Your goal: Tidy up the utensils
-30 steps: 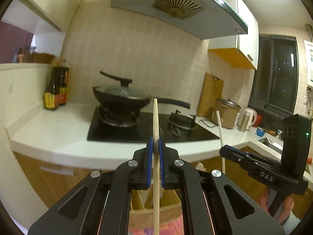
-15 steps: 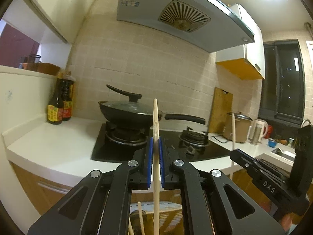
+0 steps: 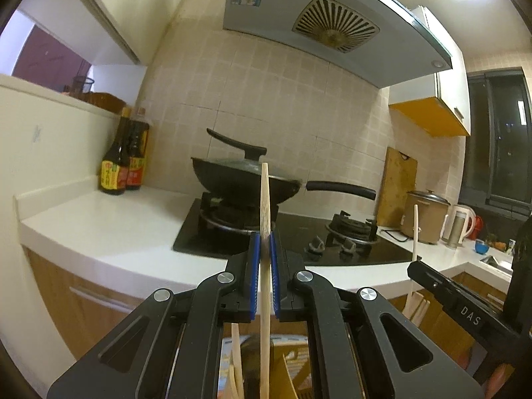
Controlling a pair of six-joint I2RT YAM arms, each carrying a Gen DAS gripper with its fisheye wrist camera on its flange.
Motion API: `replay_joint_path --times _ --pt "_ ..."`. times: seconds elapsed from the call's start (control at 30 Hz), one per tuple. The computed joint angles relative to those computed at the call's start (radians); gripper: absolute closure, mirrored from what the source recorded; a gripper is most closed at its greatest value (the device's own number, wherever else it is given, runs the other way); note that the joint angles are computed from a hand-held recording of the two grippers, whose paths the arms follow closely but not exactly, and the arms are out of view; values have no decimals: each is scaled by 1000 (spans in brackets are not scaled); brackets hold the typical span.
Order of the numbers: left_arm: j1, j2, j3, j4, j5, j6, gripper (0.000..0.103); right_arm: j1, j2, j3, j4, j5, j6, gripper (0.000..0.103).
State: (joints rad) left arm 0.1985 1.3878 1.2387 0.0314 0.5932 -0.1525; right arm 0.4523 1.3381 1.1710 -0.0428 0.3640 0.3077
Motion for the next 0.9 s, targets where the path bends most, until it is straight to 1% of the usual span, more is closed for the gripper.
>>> replay_joint_path --times 0.03,0.07,0.1,0.13,0.17,0.2,0.23,0.27,0.3,0.33,0.37,0.4,0.43,0.47,0.57,0.67,0.73,0.77,0.83,0.9 --pt "15 -2 -3 -13 32 -6 95 3 -10 -7 -7 -2 2 98" --pt "28 -6 -7 -23 52 -10 90 7 -18 -13 -15 -5 5 94" --pt "44 -15 -20 -27 70 -14 88 13 -38 -27 -28 -9 11 90" --pt "53 -23 -29 -32 81 -15 81 18 -51 -36 -34 -6 13 78" --pt "70 -35 -40 -39 102 -18 75 33 -79 -60 -34 20 15 60" --pt "88 -48 -53 -41 120 -21 72 48 -98 -76 -32 53 14 54" --pt "97 -57 -59 -46 128 -20 65 67 -127 -99 -29 91 12 53" --pt "111 -69 -64 -64 144 -10 58 80 -153 -112 -45 104 10 53" --pt "125 -82 -67 -84 162 3 55 90 -173 -122 -59 109 13 53" --pt "141 -102 -76 -103 186 17 47 102 -196 -133 -75 118 21 52" --pt "156 -123 -87 -121 206 30 38 116 -220 -145 -92 128 30 49" --pt "172 -146 -102 -133 226 41 33 136 -246 -157 -120 137 39 47" --pt "194 -178 -126 -140 256 50 26 155 -266 -167 -139 149 45 42" --pt "217 -212 -151 -151 282 59 21 178 -285 -176 -159 169 52 38" --pt "270 -302 -212 -196 328 97 17 284 -342 -207 -222 276 66 35" --pt "322 -415 -302 -221 327 121 8 371 -370 -225 -283 365 105 33" --pt "354 -500 -370 -250 299 167 8 446 -388 -252 -326 431 154 32" --pt "362 -543 -401 -276 271 200 8 463 -392 -261 -339 445 170 31" --pt "384 -613 -463 -311 242 248 8 529 -398 -298 -380 505 239 27" --pt "390 -685 -538 -327 200 293 8 584 -389 -334 -406 569 299 27"
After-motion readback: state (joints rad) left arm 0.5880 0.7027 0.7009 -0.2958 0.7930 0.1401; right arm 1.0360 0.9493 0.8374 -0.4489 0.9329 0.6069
